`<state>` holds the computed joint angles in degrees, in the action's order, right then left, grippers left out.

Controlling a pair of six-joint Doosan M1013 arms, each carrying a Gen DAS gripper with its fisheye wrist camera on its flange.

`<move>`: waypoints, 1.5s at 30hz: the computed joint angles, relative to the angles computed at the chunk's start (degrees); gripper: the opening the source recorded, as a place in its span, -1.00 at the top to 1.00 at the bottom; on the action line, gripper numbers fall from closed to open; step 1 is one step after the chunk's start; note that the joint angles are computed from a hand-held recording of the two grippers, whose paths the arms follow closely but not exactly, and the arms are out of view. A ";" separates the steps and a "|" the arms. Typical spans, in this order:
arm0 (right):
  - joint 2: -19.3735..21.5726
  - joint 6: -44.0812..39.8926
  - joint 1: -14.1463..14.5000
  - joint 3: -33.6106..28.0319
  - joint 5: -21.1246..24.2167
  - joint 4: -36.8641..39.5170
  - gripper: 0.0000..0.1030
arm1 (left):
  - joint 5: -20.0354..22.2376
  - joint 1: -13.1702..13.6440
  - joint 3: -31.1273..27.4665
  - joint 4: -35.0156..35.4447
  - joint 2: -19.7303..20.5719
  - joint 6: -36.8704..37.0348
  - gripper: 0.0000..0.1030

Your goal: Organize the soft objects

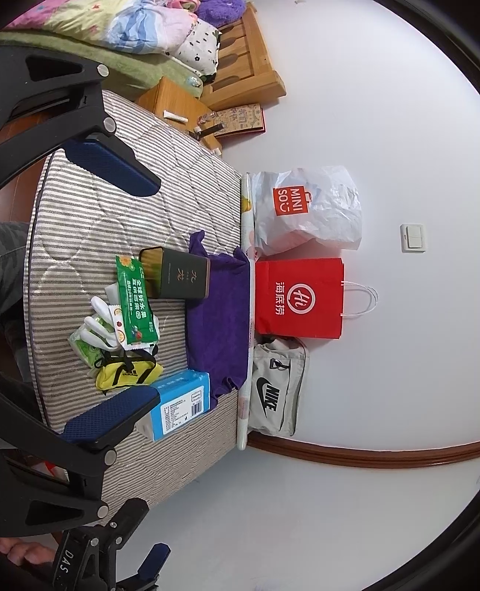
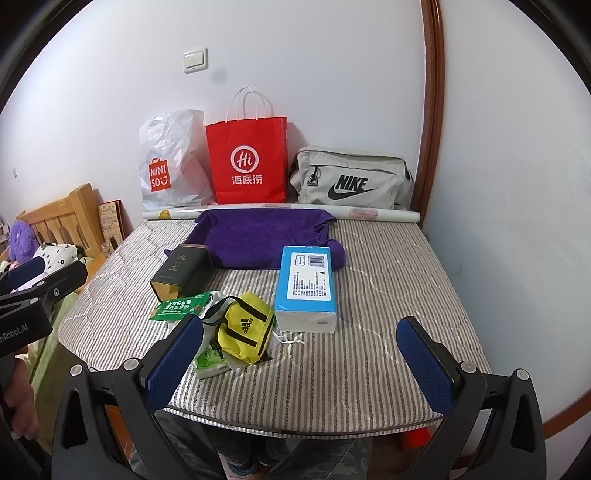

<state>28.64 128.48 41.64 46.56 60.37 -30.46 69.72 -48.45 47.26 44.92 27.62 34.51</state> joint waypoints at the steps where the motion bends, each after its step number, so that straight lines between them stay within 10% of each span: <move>1: 0.04 -0.17 -0.03 -0.03 0.00 0.10 -1.00 | 0.14 0.00 -0.19 0.13 0.16 0.11 -0.99; 29: 5.21 -9.99 -4.04 -1.11 0.42 13.73 -1.00 | -2.53 7.33 4.94 -12.59 3.33 10.54 -0.99; 45: 9.71 -11.70 -5.67 -5.79 5.52 19.07 -1.00 | -11.27 8.45 5.04 -16.90 4.85 23.47 -0.94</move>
<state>38.34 116.78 35.96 40.77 65.89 -11.39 58.45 -40.00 52.30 28.03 32.47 57.99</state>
